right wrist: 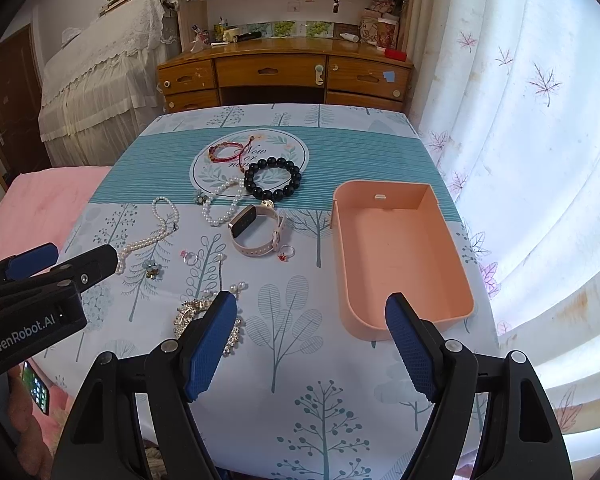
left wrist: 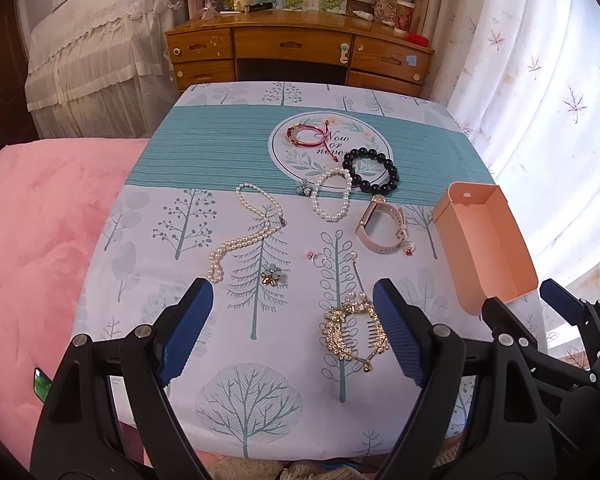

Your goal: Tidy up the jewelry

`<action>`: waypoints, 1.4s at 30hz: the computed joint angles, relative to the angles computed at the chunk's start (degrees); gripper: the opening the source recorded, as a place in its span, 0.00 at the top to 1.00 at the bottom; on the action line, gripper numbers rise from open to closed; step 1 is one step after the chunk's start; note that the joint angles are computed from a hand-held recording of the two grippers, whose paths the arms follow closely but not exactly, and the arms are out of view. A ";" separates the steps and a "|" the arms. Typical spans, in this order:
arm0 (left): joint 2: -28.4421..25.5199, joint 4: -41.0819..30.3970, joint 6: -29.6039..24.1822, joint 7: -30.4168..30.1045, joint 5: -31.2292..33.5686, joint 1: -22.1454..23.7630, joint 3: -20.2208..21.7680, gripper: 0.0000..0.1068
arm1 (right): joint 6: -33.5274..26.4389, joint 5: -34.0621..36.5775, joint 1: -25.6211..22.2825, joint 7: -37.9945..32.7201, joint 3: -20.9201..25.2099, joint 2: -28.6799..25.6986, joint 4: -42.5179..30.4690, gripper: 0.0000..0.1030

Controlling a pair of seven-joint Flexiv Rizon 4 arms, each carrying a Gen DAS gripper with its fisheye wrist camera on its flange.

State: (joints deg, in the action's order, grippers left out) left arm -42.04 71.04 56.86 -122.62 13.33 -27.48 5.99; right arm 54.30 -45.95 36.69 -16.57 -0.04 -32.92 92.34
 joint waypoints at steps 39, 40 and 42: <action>0.40 -0.73 -0.27 3.65 3.62 -1.72 0.42 0.24 | -0.73 0.98 -0.02 0.59 -0.13 -0.79 -0.90 0.24; 0.38 -0.71 -0.39 3.76 3.42 -1.61 0.29 0.24 | -0.74 0.99 -0.02 0.53 -0.13 -0.82 -0.93 0.24; 0.25 -0.65 -0.23 3.89 3.09 -1.38 0.09 0.25 | -0.57 0.93 -0.05 0.56 -0.16 -0.74 -0.79 0.24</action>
